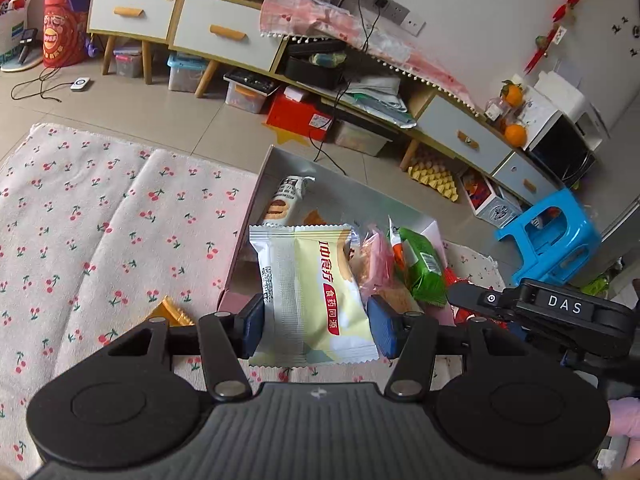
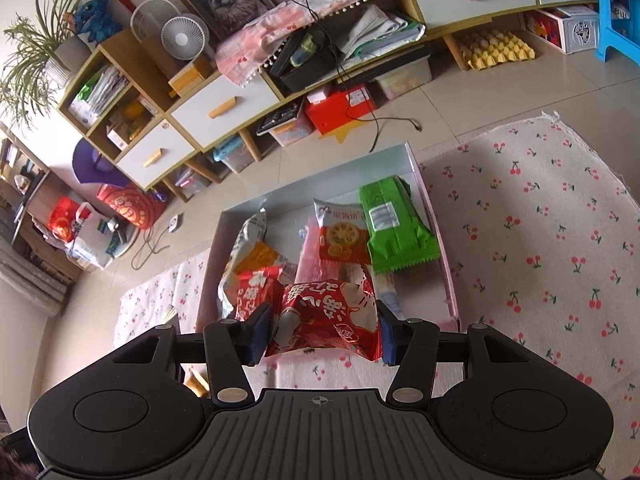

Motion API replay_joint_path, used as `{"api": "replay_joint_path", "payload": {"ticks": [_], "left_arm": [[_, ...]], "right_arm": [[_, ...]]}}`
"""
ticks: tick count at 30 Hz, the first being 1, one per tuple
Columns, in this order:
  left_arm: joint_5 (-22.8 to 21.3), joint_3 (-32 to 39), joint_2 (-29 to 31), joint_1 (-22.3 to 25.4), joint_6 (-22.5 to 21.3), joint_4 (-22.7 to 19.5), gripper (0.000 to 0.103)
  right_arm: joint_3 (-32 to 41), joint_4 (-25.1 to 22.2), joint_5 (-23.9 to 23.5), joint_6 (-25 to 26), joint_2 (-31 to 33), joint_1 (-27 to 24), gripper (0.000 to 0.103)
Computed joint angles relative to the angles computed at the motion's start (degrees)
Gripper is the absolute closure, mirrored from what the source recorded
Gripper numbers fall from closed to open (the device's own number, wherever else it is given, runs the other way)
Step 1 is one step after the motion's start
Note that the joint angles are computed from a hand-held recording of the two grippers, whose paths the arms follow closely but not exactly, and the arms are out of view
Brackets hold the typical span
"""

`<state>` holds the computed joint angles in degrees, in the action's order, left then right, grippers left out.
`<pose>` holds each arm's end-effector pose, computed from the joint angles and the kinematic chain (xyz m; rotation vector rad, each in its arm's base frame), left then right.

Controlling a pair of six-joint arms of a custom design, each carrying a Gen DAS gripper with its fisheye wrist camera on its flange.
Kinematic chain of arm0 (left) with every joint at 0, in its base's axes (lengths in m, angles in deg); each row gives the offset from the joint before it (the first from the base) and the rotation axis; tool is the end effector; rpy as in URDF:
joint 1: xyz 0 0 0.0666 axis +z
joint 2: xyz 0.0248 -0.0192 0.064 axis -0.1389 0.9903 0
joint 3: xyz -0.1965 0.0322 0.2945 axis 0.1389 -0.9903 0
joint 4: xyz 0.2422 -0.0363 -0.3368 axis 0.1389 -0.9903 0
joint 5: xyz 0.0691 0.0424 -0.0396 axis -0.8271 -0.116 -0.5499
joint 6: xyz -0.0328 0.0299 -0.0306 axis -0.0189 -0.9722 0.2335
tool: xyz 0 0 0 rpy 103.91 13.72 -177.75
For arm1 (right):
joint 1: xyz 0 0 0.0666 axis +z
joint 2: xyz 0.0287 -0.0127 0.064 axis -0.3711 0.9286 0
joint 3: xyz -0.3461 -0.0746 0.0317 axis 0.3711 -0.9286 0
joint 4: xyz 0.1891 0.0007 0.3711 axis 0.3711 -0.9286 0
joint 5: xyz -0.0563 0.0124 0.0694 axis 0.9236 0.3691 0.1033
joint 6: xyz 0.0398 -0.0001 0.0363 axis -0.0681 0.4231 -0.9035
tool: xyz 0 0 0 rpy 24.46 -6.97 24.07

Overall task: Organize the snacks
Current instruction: 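Carry both bags into the pink box and open both tools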

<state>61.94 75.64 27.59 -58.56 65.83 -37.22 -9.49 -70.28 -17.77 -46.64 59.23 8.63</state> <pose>0.3056 -0.3610 0.3510 0.0054 2.4232 -0.5633 0.3127 0.1781 0.3428 0.4495 2.3400 0.5504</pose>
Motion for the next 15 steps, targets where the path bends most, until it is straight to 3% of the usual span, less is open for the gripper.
{"api": "replay_joint_path", "payload": {"ticks": [8, 15], "left_arm": [[2.75, 3.03, 5.68, 2.7, -7.32, 5.71, 0.052], [6.49, 3.3, 8.78, 4.28, -8.76, 11.04, 0.052]], "right_arm": [[-0.69, 8.3, -3.41, 1.5, 3.37, -6.42, 0.051], [-1.92, 15.19, -4.36, 2.92, 6.44, -9.53, 0.051]]}}
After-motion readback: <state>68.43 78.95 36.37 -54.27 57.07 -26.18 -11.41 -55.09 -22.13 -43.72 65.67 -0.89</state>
